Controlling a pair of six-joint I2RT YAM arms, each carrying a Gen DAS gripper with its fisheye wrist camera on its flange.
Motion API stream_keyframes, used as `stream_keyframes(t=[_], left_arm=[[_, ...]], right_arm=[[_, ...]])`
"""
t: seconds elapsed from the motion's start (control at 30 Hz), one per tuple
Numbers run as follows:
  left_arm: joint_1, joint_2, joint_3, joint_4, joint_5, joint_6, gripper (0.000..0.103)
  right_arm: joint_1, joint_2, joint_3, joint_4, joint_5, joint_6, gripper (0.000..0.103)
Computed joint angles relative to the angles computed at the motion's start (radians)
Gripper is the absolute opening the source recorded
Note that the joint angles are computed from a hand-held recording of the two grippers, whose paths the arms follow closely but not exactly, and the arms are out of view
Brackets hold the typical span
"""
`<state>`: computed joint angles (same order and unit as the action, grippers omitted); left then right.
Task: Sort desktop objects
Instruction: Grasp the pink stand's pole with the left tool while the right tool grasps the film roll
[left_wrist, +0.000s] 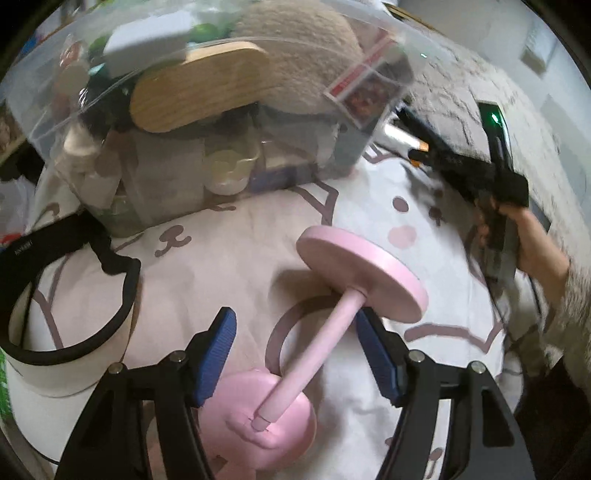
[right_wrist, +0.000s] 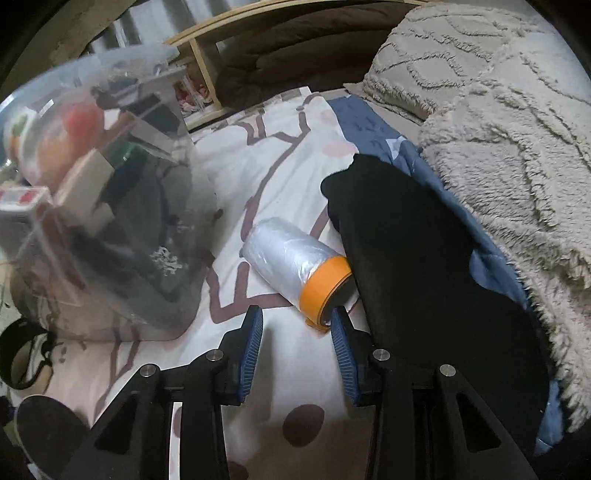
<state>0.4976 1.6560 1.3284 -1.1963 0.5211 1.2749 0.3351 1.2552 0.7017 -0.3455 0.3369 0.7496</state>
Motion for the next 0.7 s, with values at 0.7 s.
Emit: stream_keyframes(t=[0.7], left_arm=[[0.015,-0.035,-0.040,0.079,-0.023,0.070,0.069]], right_arm=[[-0.015,0.019,-0.033,0.203,-0.170,-0.045,0.039]])
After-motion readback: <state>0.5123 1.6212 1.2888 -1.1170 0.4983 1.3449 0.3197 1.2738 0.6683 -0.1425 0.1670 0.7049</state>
